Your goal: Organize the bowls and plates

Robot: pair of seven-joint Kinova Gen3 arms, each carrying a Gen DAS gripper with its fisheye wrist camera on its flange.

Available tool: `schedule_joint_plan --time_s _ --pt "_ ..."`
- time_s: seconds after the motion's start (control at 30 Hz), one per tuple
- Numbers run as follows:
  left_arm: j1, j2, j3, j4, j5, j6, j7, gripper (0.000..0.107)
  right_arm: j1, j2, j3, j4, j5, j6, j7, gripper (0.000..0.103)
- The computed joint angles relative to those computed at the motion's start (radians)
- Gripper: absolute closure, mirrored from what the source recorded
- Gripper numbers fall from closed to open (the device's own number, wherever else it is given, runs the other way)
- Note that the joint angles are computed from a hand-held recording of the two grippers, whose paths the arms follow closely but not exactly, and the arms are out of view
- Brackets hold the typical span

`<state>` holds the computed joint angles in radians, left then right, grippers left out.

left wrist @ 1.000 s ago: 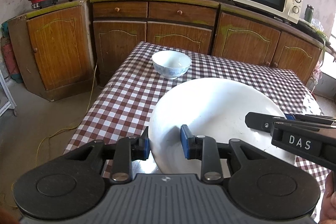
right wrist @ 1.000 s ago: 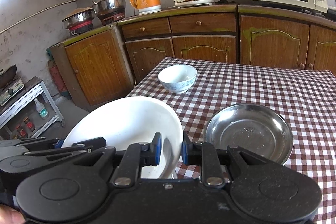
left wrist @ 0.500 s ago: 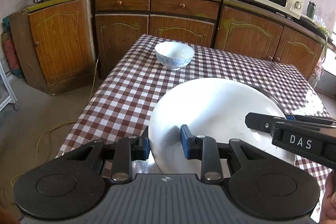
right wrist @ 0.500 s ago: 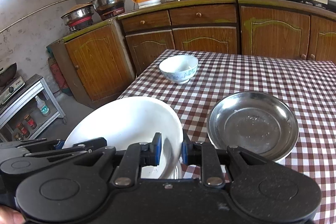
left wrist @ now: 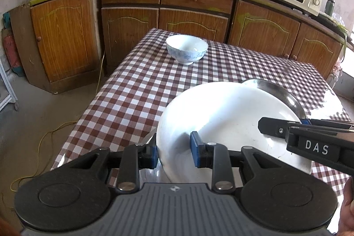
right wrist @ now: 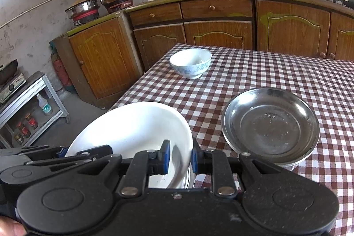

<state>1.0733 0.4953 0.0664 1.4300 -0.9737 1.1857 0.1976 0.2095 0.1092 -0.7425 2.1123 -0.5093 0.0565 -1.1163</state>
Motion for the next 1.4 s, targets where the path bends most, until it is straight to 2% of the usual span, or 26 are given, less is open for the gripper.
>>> schedule_joint_plan --time_s 0.4,0.83,1.17,1.4 --pt "-0.013 -0.001 0.003 0.022 0.029 -0.006 0.006 0.078 -0.223 0.028 0.201 0.005 0.139 -0.003 -0.153 0.078" --pt "-0.025 -0.005 0.004 0.052 0.046 -0.026 0.02 0.078 -0.367 0.063 0.336 -0.01 0.272 0.01 -0.289 0.078" --pt "-0.04 -0.01 0.007 0.082 0.055 -0.052 0.04 0.078 -0.447 0.099 0.409 -0.03 0.334 0.023 -0.351 0.078" --pt "-0.04 -0.008 0.005 0.095 0.045 -0.055 0.045 0.078 -0.399 0.127 0.358 -0.038 0.342 0.021 -0.356 0.078"
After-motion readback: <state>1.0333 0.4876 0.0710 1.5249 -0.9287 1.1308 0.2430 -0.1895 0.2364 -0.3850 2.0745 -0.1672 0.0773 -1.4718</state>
